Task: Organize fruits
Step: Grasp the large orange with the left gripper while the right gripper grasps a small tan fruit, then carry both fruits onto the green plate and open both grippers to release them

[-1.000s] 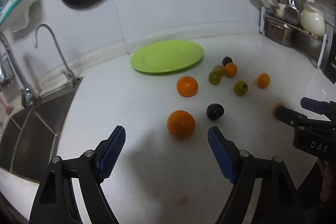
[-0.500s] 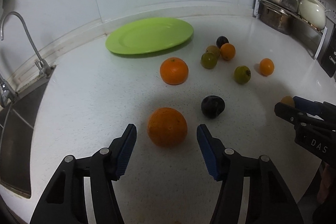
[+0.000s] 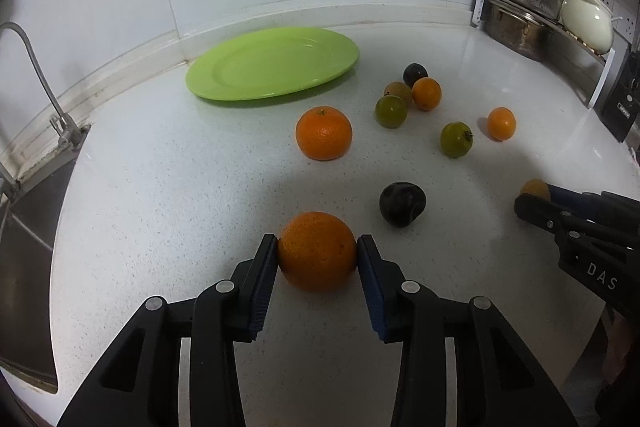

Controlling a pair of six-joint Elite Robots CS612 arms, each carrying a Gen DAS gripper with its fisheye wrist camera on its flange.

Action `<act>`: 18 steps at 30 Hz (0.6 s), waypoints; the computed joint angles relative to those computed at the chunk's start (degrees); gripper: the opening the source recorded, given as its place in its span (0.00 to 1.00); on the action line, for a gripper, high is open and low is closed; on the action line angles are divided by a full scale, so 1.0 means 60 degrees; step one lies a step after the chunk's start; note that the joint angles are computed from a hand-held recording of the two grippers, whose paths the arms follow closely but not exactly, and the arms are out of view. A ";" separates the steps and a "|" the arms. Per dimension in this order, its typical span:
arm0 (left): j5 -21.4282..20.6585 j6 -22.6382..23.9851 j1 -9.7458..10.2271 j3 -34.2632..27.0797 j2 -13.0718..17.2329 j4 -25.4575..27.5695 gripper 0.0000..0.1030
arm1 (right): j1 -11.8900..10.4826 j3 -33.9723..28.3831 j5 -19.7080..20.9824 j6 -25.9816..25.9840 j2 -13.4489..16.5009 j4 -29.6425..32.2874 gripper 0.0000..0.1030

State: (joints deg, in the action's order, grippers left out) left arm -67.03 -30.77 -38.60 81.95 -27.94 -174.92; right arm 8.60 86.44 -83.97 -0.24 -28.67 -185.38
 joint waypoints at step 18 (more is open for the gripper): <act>0.0217 0.1096 0.0206 0.0716 -0.0579 -0.1180 0.39 | 0.0361 -0.0249 0.1223 -0.0912 -0.0176 -0.0379 0.28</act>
State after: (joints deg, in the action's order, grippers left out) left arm -65.73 -24.19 -37.36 86.25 -31.41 -182.00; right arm 10.77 84.94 -76.63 -5.71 -29.73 -187.65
